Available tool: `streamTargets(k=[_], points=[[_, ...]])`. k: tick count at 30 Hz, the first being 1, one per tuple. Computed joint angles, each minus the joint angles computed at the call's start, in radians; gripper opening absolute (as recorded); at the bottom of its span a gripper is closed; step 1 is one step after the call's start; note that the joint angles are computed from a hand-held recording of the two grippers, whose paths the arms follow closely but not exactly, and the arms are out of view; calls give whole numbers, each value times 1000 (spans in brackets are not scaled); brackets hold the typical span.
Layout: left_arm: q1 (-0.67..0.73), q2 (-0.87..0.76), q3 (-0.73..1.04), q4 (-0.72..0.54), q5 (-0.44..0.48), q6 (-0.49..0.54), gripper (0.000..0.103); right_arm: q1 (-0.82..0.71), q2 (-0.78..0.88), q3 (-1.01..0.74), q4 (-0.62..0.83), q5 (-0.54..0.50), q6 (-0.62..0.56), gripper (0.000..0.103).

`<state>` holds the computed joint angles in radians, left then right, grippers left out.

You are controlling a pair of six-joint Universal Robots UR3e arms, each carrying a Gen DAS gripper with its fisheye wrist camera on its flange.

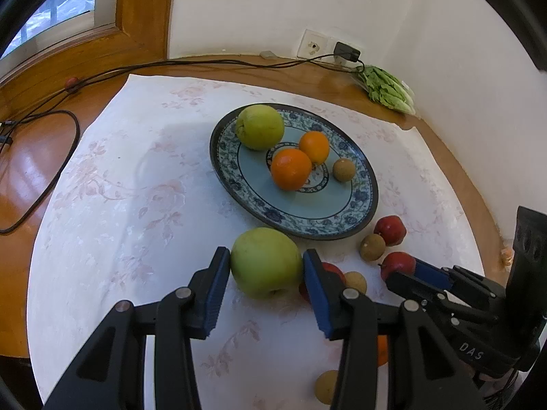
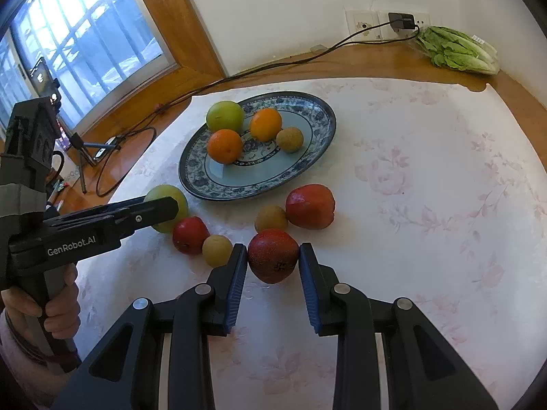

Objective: Organize fruits
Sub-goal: 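Grasp the large green apple with the left tool while the right tool grasps a red apple, then carry the green apple and red apple with both tools over the plate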

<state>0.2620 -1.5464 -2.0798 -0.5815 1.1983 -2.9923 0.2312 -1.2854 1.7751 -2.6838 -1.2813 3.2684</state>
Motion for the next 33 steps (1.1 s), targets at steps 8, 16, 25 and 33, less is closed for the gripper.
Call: streamTargets(k=[8, 16, 25, 33], points=[[13, 39, -12, -3, -11, 4, 46, 0, -14, 3, -4, 0, -1, 32], [13, 40, 11, 4, -5, 0, 46, -3, -25, -16, 9, 1, -15, 32], [1, -30, 83, 38, 21, -10, 46, -14, -8, -80, 57, -6, -31, 32], [-39, -124, 168, 54, 62, -18, 46, -22, 30, -184, 99, -37, -47, 32]])
